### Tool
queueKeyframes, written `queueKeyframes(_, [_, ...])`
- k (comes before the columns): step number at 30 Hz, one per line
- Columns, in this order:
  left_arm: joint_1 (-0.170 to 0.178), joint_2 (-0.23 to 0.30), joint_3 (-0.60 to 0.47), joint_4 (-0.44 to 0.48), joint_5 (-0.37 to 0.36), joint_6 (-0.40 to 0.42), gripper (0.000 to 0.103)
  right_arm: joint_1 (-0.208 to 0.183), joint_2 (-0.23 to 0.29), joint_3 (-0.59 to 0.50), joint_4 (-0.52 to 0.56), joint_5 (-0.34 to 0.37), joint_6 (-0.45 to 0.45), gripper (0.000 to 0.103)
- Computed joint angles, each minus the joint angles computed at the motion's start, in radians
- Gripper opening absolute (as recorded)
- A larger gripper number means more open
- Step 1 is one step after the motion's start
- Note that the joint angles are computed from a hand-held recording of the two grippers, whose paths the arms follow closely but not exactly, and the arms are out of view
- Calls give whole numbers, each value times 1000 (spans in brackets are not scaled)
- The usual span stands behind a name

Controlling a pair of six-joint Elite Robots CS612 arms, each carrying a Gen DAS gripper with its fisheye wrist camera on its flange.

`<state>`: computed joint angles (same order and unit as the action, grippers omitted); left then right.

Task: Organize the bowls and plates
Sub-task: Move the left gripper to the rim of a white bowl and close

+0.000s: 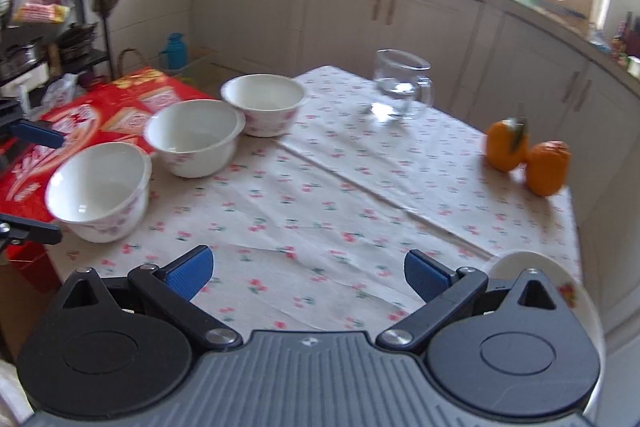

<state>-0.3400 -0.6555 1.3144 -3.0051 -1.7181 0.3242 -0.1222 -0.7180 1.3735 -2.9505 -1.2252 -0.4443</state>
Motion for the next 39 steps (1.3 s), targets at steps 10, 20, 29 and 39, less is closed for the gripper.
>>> queueKeyframes(10, [36, 8, -45, 156, -101, 126, 100, 20, 24, -60, 191, 228, -252, 103])
queueKeyframes(20, [61, 80, -199, 275, -173, -112, 84, 50, 59, -98, 285, 279, -401, 97])
queueKeyframes(29, [73, 112, -268, 359, -225, -219, 65, 61, 67, -91, 247, 285, -460, 85])
queueKeyframes(39, [72, 118, -293, 413, -240, -193, 53, 61, 79, -111, 258, 307, -453, 79])
